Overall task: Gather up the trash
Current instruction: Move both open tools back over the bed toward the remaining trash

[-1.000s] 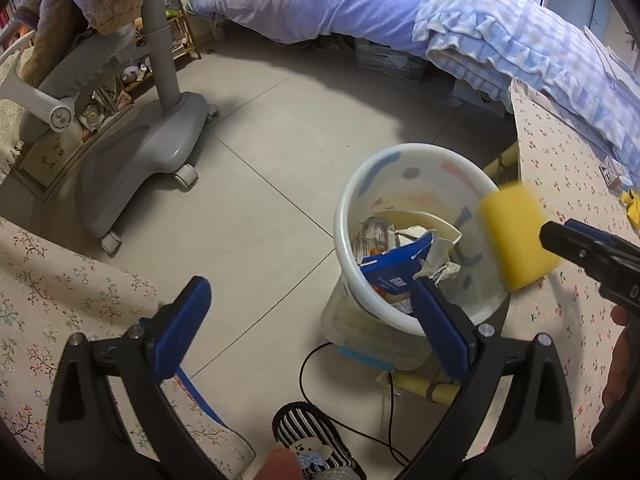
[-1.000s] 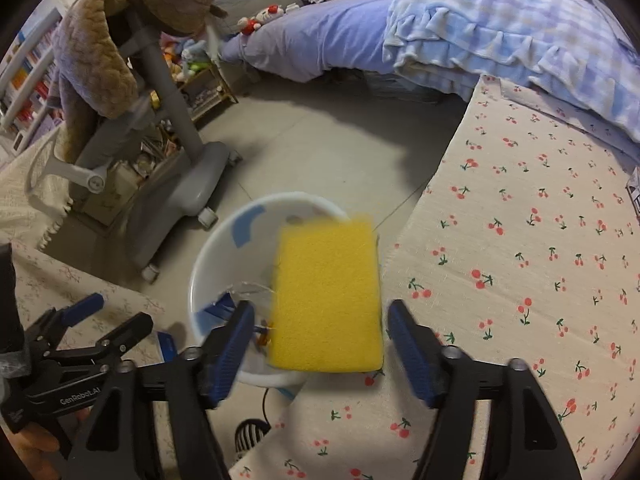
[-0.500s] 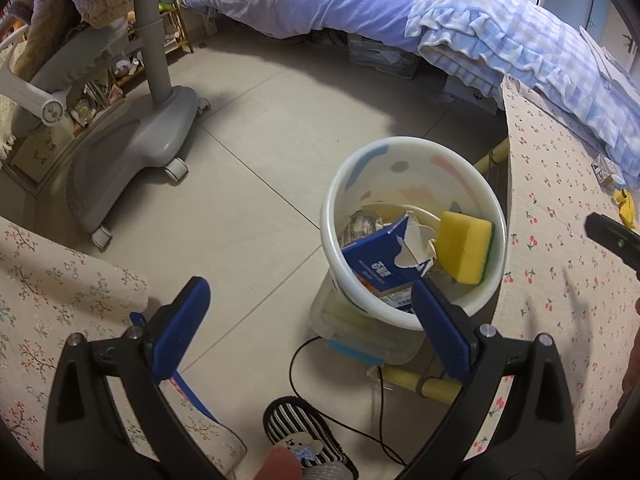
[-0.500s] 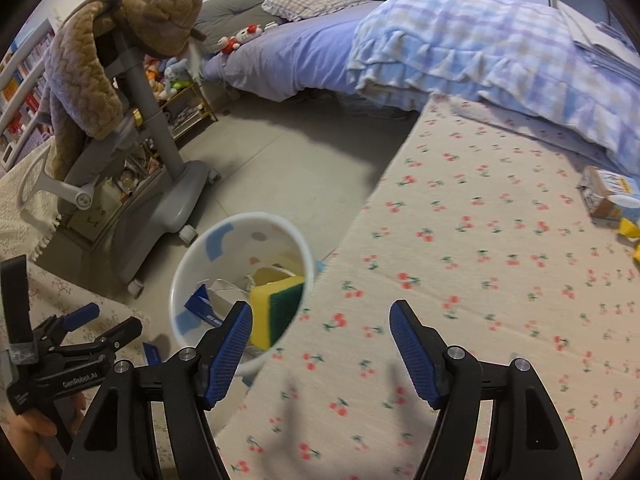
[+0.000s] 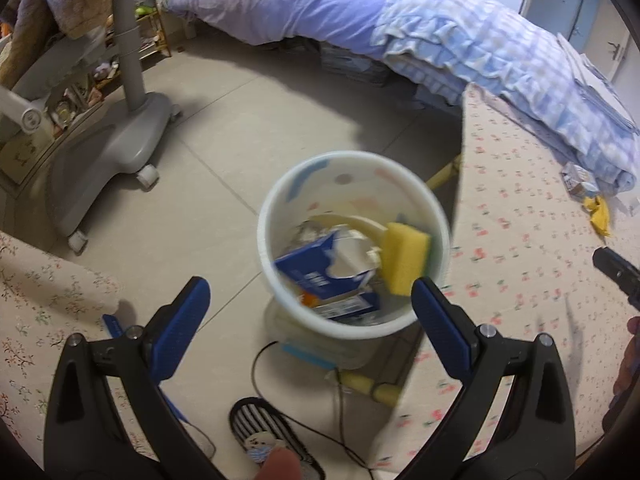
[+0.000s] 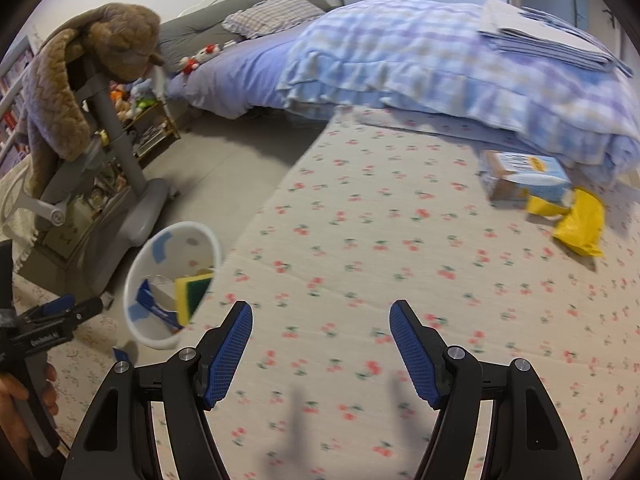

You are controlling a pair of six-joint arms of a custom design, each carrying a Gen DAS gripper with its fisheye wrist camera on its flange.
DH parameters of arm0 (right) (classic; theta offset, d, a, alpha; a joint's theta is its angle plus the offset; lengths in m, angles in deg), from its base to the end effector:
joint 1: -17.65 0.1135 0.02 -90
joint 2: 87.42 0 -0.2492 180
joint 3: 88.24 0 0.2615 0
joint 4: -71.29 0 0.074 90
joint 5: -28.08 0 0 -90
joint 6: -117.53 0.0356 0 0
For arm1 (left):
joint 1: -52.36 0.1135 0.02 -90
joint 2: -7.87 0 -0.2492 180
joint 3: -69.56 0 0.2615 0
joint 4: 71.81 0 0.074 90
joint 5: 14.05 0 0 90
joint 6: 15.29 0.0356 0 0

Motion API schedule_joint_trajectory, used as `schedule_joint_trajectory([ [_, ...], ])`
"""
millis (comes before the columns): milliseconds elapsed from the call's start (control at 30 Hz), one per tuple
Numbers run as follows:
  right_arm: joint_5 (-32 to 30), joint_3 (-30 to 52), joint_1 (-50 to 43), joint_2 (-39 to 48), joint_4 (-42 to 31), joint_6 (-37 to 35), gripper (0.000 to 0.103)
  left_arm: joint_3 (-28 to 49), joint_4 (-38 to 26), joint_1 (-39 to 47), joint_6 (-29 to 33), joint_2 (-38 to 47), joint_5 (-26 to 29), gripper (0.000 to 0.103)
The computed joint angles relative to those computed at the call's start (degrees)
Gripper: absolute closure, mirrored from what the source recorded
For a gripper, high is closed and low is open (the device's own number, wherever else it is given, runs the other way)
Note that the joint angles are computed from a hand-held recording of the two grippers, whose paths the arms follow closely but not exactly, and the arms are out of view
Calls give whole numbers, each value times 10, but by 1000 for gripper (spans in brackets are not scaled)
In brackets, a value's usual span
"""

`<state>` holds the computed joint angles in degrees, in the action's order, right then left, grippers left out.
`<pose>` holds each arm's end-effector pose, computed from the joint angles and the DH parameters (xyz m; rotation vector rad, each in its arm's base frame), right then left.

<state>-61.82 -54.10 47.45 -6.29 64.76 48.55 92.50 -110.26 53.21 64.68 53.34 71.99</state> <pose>0.1954 0.1118 0.0804 -0.1939 2.5352 0.3575 0.1399 0.0045 0.0952 -0.2729 2.6171 0.0362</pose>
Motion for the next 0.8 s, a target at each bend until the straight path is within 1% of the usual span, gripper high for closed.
schedule_joint_trajectory([
  [100, -19, -25, -43, -31, -5, -23, 30, 14, 6, -87, -61, 18, -30, 3],
  [200, -35, -42, -91, -55, -19, -51, 30, 29, 18, -149, -103, 47, -52, 3],
  [433, -99, -69, -225, -121, -61, -121, 30, 86, 66, -286, -198, 167, -101, 3],
  [600, -139, -62, -315, -135, -86, -173, 30, 123, 90, -346, -233, 231, -125, 3],
  [700, -164, -47, -371, -123, -95, -202, 30, 149, 106, -374, -247, 276, -132, 3],
  [800, -193, -22, -439, -94, -99, -236, 30, 174, 115, -393, -259, 318, -141, 3],
])
